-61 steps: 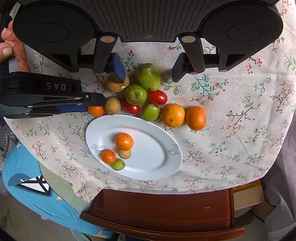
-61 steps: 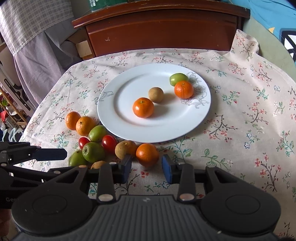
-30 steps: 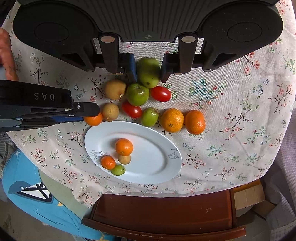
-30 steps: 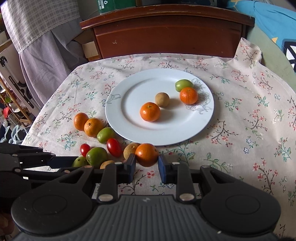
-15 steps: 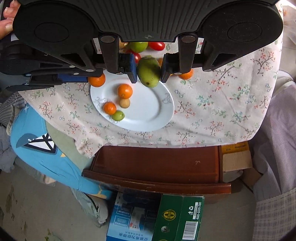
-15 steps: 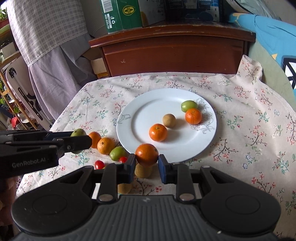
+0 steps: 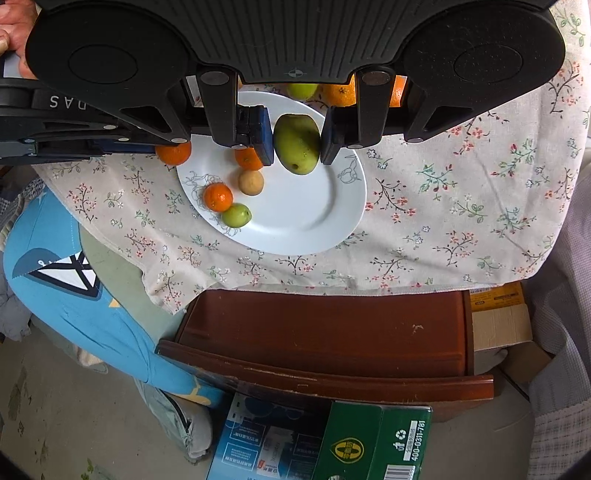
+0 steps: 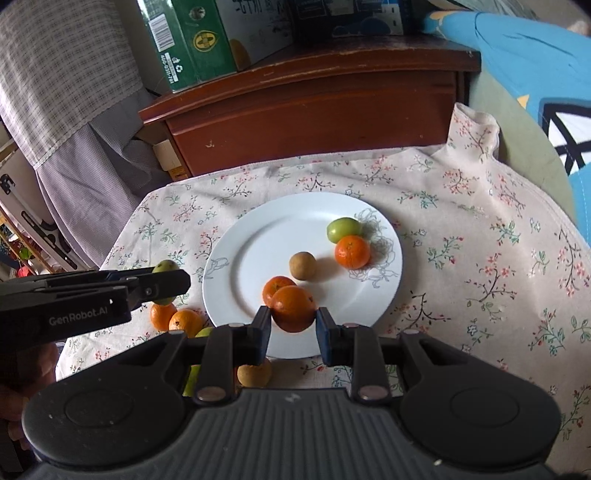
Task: Organize fruits
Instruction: 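Carry the green fruit and mandarin to the plate and lower them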
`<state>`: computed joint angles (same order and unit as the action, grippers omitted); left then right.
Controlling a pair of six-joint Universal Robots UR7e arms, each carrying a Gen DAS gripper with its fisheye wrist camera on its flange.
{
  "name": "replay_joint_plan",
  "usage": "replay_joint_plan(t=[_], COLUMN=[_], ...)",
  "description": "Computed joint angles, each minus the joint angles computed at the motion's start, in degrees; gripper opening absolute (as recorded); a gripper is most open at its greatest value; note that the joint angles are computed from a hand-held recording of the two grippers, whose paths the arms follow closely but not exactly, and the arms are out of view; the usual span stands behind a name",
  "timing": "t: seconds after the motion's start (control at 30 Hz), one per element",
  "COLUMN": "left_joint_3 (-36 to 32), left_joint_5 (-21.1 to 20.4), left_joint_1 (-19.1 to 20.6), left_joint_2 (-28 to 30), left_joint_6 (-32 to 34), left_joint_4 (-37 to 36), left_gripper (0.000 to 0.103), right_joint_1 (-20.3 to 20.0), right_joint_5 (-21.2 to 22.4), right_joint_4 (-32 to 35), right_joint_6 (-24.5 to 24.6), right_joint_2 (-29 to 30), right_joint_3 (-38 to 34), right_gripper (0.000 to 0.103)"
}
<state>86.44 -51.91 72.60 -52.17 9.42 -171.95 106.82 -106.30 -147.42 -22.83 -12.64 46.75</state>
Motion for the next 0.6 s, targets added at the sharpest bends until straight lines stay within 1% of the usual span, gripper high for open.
replay_joint_plan(t=[0.13, 0.4, 0.53, 0.57, 0.6], left_joint_3=[-2.42, -6.51, -8.15, -8.26, -8.5], left_joint_5=[-0.32, -1.37, -1.25, -1.2, -1.35], left_joint_1=[0.82, 1.96, 2.39, 2.34, 2.29], left_joint_2=[1.59, 3.95, 4.99, 5.09, 5.1], left_joint_6=[-0.5, -1.57, -2.0, -1.88, -1.83], left_joint_4=[2.82, 6.64, 6.87, 6.07, 6.0], left_gripper=[0.024, 0.025, 0.025, 0.028, 0.027], right_joint_1=[-0.14, -0.48, -0.61, -0.61, -0.61], right_joint_5=[-1.69, -3.01, -3.25, -3.01, -2.44], right_joint_4=[2.03, 4.04, 4.47, 4.2, 3.52], right_joint_6=[1.33, 1.26, 1.94, 2.24, 2.41], right_joint_2=[1.29, 5.31, 6.85, 6.89, 6.84], right_joint_3=[-1.92, -8.37, -10.96, -11.11, -11.05], right_gripper=[0.026, 0.026, 0.027, 0.03, 0.03])
